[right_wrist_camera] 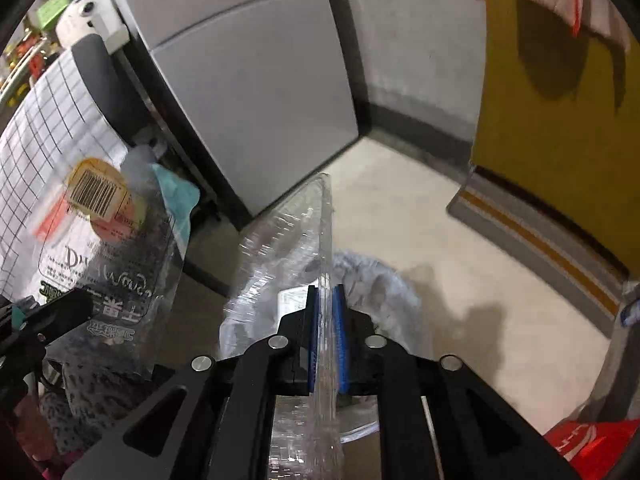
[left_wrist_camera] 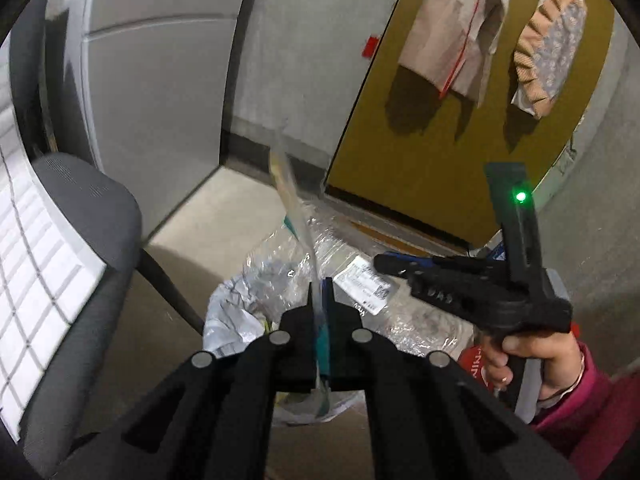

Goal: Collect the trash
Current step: 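Carry the wrappers and plastic tray to the bin and release them, then move both open tools back to the orange-printed paper bowl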

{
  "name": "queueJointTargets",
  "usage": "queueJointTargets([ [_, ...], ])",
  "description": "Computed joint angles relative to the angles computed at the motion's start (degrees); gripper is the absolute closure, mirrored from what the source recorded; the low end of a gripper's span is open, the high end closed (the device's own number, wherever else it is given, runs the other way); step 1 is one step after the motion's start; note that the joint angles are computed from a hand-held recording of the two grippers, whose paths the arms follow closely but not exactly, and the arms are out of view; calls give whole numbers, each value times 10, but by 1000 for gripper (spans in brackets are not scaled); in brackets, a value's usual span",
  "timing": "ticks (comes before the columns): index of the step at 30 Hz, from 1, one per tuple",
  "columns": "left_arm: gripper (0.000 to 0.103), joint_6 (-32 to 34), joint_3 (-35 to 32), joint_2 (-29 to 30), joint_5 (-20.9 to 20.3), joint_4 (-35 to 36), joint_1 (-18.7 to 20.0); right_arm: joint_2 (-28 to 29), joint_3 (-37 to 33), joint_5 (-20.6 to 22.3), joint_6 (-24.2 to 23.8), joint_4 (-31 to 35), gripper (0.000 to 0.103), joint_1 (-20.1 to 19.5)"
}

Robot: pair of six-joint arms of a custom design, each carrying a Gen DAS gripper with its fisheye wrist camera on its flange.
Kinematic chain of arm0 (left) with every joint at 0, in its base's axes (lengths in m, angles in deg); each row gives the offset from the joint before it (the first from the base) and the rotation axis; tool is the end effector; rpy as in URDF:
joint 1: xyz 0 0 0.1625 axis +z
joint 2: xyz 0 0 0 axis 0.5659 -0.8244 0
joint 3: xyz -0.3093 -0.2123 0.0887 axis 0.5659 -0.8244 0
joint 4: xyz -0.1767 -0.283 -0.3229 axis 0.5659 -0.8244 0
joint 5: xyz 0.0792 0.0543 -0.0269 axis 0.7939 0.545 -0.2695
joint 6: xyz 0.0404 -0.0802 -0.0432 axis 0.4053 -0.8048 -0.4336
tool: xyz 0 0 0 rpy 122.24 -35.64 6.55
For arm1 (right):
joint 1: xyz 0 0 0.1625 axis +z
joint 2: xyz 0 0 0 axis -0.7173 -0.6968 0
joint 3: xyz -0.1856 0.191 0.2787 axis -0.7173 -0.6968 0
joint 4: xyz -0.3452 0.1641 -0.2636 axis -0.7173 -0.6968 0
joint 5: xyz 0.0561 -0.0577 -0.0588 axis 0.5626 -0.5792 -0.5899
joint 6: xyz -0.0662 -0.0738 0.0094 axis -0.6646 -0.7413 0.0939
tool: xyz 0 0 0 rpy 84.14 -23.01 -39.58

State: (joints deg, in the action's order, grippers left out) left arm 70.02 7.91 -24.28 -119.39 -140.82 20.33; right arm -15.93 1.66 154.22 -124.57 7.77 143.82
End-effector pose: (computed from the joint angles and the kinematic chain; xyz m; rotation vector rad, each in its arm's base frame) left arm -0.3424 -0.7087 0.0628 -1.8309 -2.4856 -0.1920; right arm 0.1259 -0.5425 0.2296 -0.7630 -2.0355 1.1259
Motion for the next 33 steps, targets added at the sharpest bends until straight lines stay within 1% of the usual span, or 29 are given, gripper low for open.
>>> queueJointTargets([
  [1,86,-9,-13,13,10,15,-1,3,1,-8,5,3,85,-10],
  [2,54,-17,-22,23,22,24,-1,9,-3,-7,17,11,71,-17],
  [3,39,-22,-20,25,31,17,-1,13,-6,-5,24,16,63,-21],
  [4,38,-24,-16,27,39,5,-1,13,-4,-3,27,13,54,-24],
  [6,38,-22,-23,32,45,12,1,6,3,2,19,1,54,-22],
  [9,38,-24,-29,32,50,4,5,4,1,30,5,-9,54,-9],
  [13,38,-33,-24,17,57,-30,9,-16,9,50,-39,-55,54,9],
  [16,38,-36,-15,-1,71,-66,14,-25,8,62,-92,-102,54,32],
  [18,38,-40,-10,-13,79,-87,19,-24,0,63,-142,-140,54,48],
  [20,38,-45,-3,-29,89,-114,26,-15,-14,60,-189,-169,51,65],
  [22,38,-55,-1,-41,98,-132,32,-1,-35,54,-223,-181,51,77],
  [24,37,-65,-7,-48,111,-141,40,25,-67,38,-246,-174,50,84],
  [26,36,-77,-9,-58,124,-156,49,52,-103,25,-250,-151,50,89],
  [30,36,-99,-24,-68,157,-177,69,134,-211,-13,-271,-90,50,96],
  [31,36,-103,-31,-69,164,-181,73,151,-234,-21,-277,-79,48,97],
  [32,36,-107,-37,-69,172,-186,78,177,-273,-32,-284,-57,42,98],
  [33,35,-112,-45,-68,184,-193,83,197,-300,-37,-287,-42,41,100],
])
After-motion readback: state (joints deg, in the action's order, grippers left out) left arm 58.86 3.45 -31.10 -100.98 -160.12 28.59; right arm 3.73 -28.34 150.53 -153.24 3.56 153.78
